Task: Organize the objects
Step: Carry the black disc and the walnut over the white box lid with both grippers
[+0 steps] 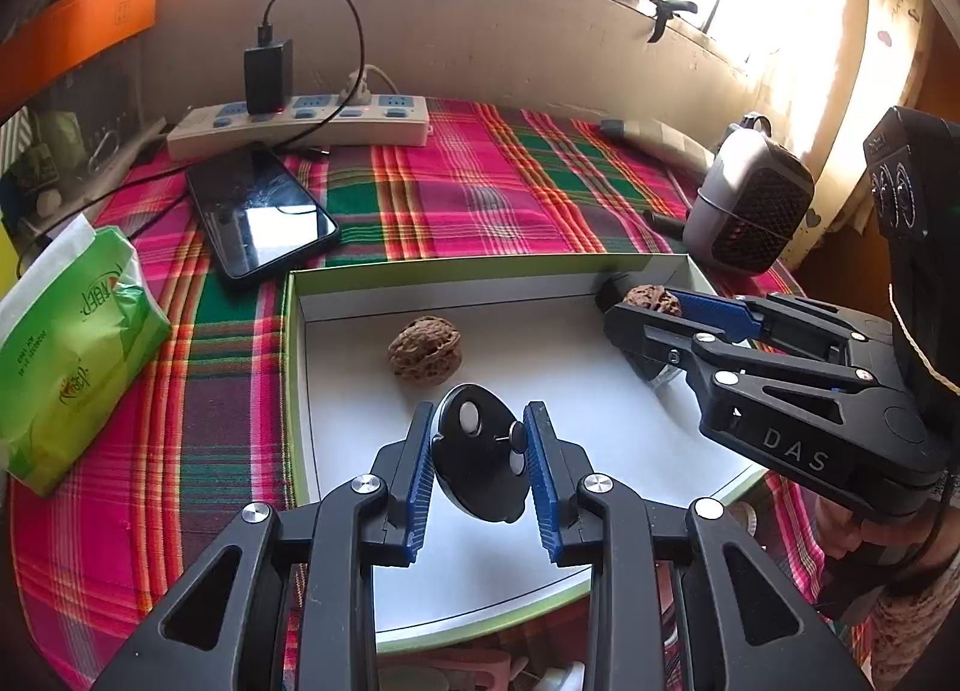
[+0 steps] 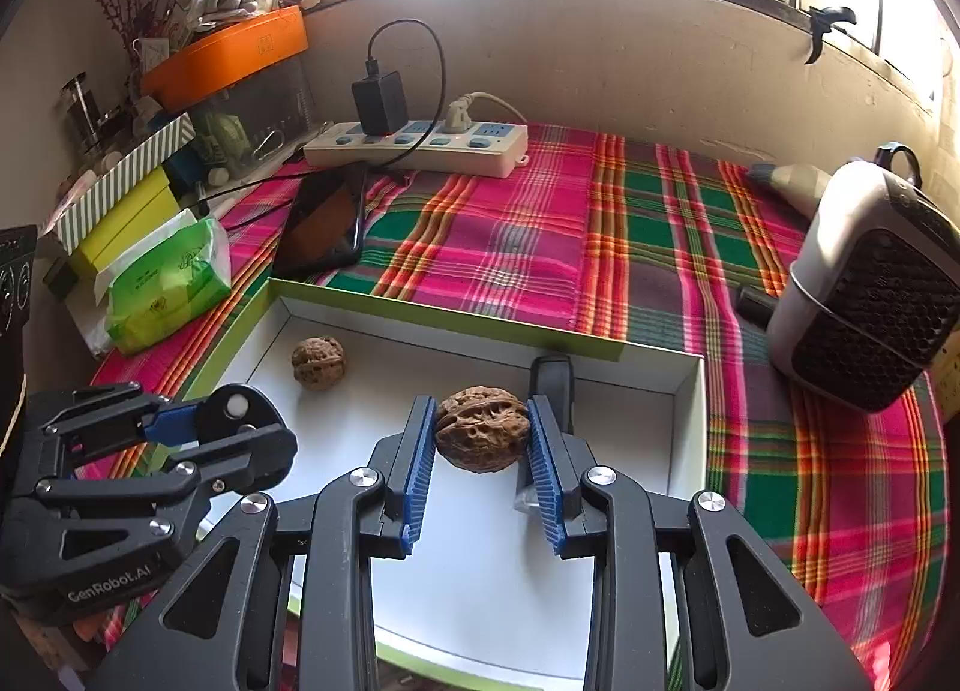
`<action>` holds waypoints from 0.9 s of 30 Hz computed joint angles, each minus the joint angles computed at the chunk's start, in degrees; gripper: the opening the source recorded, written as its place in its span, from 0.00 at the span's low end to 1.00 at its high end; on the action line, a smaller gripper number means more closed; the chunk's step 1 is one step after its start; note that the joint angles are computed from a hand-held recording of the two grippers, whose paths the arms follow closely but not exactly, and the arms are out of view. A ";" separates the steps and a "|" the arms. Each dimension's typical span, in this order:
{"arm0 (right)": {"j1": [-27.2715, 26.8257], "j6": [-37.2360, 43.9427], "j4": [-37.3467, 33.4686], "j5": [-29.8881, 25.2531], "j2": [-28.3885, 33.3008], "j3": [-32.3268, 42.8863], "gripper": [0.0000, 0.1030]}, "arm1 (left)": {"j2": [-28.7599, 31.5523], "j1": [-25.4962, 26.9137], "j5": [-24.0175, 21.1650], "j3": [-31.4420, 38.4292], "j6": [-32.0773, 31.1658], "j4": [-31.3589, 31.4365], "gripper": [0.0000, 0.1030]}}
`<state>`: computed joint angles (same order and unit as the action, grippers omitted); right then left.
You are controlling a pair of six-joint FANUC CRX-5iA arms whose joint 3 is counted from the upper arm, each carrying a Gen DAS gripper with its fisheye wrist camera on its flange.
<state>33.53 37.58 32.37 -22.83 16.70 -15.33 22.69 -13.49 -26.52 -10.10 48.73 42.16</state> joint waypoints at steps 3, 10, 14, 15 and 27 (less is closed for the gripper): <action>0.29 4.68 -3.87 -1.85 2.07 3.36 0.31 | 0.84 0.34 -0.65 1.27 1.73 -2.02 0.26; 0.21 11.49 -10.09 -5.42 5.92 9.48 0.31 | 2.25 0.69 -1.60 3.22 3.74 -3.99 0.26; 0.04 13.33 -11.90 -7.02 7.30 11.62 0.31 | 2.90 0.79 -1.51 3.95 4.39 -4.64 0.26; 0.04 13.41 -11.93 -7.30 7.63 12.01 0.31 | 3.01 0.78 -1.45 4.23 4.74 -5.15 0.26; 0.03 14.28 -13.40 -9.64 9.18 14.36 0.31 | 4.25 0.47 -1.31 6.97 8.11 -9.99 0.26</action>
